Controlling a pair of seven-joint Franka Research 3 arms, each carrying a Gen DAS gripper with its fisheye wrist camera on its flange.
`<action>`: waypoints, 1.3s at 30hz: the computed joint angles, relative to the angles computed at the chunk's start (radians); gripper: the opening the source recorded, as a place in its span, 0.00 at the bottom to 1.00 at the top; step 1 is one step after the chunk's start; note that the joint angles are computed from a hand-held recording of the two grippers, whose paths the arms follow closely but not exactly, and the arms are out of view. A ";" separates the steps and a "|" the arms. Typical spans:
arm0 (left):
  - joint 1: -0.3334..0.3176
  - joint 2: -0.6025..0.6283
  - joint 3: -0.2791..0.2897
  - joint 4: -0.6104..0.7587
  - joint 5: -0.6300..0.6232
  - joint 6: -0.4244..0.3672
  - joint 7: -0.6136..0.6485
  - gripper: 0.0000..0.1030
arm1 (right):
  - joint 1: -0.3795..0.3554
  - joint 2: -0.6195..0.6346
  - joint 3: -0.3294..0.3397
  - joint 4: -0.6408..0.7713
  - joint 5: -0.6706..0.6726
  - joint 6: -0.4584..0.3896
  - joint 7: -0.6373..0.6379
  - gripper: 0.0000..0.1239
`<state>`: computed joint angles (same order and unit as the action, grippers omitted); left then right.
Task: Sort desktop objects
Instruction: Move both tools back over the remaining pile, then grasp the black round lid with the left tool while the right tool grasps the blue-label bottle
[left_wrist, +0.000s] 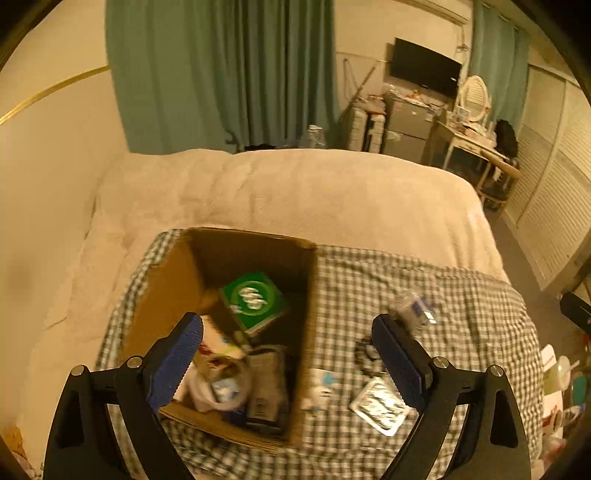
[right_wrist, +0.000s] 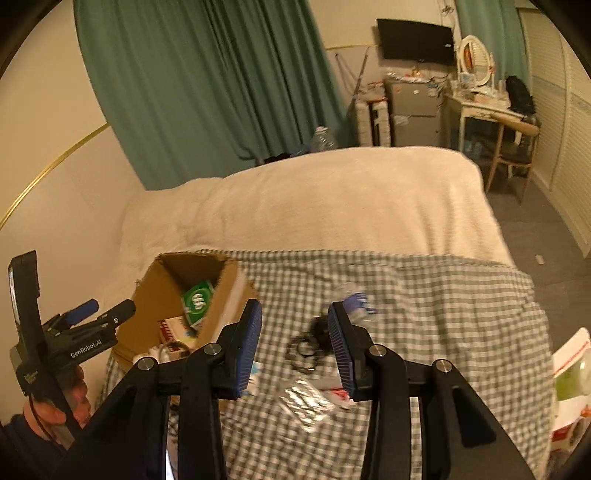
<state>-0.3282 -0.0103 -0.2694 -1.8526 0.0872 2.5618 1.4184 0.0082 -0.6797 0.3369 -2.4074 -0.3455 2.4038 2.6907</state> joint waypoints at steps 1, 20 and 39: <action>-0.009 0.005 -0.010 0.008 0.011 -0.011 -0.015 0.93 | 0.005 -0.028 -0.007 -0.013 0.001 -0.017 -0.008 0.30; -0.163 0.330 -0.051 0.099 0.258 0.053 -0.032 0.93 | -0.030 -0.089 -0.165 -0.278 0.148 0.168 -0.306 0.30; -0.148 0.704 -0.118 0.426 0.032 -0.028 0.184 0.91 | 0.287 0.524 -0.551 -0.166 0.708 0.700 -0.942 0.43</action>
